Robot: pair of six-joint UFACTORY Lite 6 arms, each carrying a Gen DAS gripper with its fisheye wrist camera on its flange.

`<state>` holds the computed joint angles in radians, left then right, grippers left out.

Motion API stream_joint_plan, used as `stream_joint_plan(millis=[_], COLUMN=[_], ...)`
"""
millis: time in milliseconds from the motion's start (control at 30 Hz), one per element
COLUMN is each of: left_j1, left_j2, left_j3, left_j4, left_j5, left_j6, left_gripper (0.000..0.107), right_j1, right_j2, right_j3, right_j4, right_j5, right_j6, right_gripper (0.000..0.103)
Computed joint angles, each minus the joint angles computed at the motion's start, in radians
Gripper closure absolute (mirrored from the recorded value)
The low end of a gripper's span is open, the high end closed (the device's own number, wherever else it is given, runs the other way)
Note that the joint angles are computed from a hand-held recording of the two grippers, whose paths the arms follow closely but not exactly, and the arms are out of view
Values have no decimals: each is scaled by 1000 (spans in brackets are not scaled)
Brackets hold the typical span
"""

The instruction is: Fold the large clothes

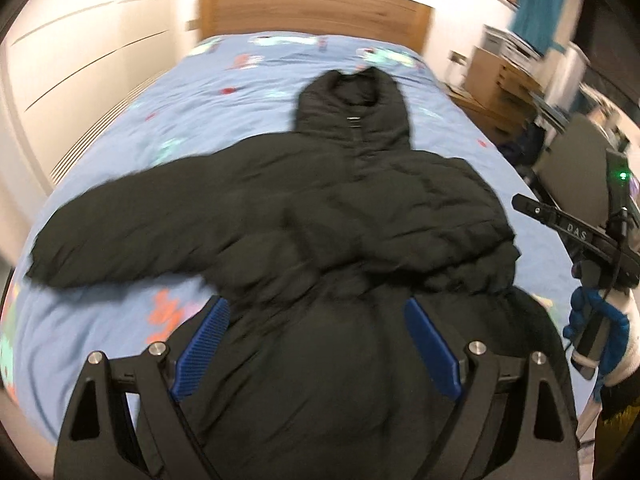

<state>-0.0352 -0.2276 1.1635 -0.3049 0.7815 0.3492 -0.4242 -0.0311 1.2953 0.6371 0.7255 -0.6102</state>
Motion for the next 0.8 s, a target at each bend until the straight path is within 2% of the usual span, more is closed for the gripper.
stream_joint_plan(millis=[133,300,433,567,633,700,800], left_j1=[-233,-338,-360,-351,-336,-308,-257], left_j2=[273,644,944,1243,1282,1235,1130], left_j3=[211,548,868,1215,1203,1072,898], left_j4=[149,198,209,297,347,340,282], left_j5=[-105,-163,-135,-33,-62,-145,-218], left_j6=[-221,-342,-400,-482,-491,-424,-300], left_gripper=[17,17,17,17,17,17,17], right_j1=[-76,-81,-49,-37,-36,-43,-106], right_j2=[74,273,394,492,540,570,617], right_j3=[58,207,273,327,337,327,323], right_j4=[25,72,73,67,62,69,147], right_j5=[-4,-31,-100,-131,-145,-152,-94], right_j6=[-94,-151,-142,-114,-111,-126,-181], right_gripper=[35,35,35,35,34,32,24])
